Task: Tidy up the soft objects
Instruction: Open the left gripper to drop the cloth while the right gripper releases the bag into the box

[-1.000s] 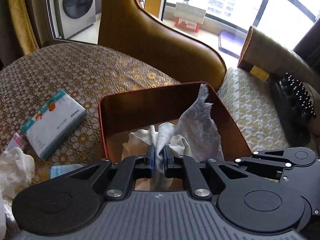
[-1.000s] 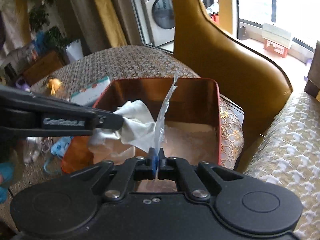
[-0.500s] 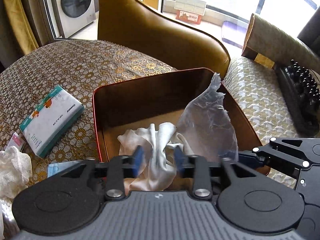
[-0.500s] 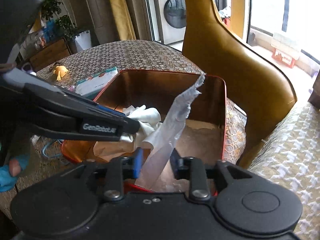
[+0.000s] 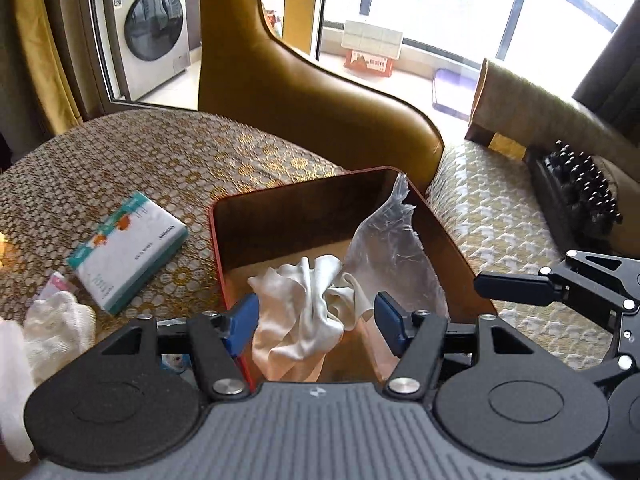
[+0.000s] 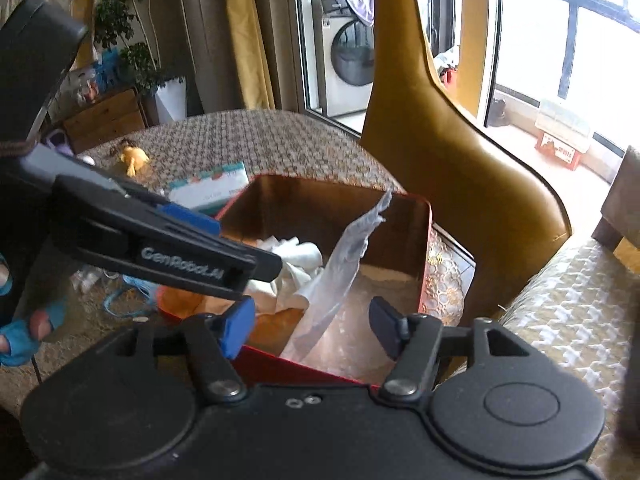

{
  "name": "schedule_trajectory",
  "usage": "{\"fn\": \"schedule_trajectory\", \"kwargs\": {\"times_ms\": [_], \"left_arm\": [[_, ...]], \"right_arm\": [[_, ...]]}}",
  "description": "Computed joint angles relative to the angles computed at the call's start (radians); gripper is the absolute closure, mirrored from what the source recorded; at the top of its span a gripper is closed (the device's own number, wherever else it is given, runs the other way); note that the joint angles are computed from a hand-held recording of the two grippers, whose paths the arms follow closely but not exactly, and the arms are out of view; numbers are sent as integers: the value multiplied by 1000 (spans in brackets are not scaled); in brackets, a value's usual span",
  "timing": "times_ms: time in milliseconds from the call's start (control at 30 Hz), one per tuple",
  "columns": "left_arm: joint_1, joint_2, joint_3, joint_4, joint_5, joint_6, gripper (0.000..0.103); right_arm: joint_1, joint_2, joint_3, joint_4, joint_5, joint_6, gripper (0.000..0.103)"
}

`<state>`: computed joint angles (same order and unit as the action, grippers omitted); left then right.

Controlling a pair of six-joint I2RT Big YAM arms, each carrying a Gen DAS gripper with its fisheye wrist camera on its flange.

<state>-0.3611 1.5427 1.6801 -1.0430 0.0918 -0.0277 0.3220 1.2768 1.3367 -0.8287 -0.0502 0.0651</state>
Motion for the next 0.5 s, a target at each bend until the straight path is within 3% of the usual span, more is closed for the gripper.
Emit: {"fn": "schedule_trajectory", "kwargs": {"times_ms": [333,500], "left_arm": [[53,-143,-64,20,30,9,40],[102,-208,-93,11,65,19,33]], "right_arm": [[55,-74,7,10,43,49,27],[102,-99,10,19,65,75,21]]}}
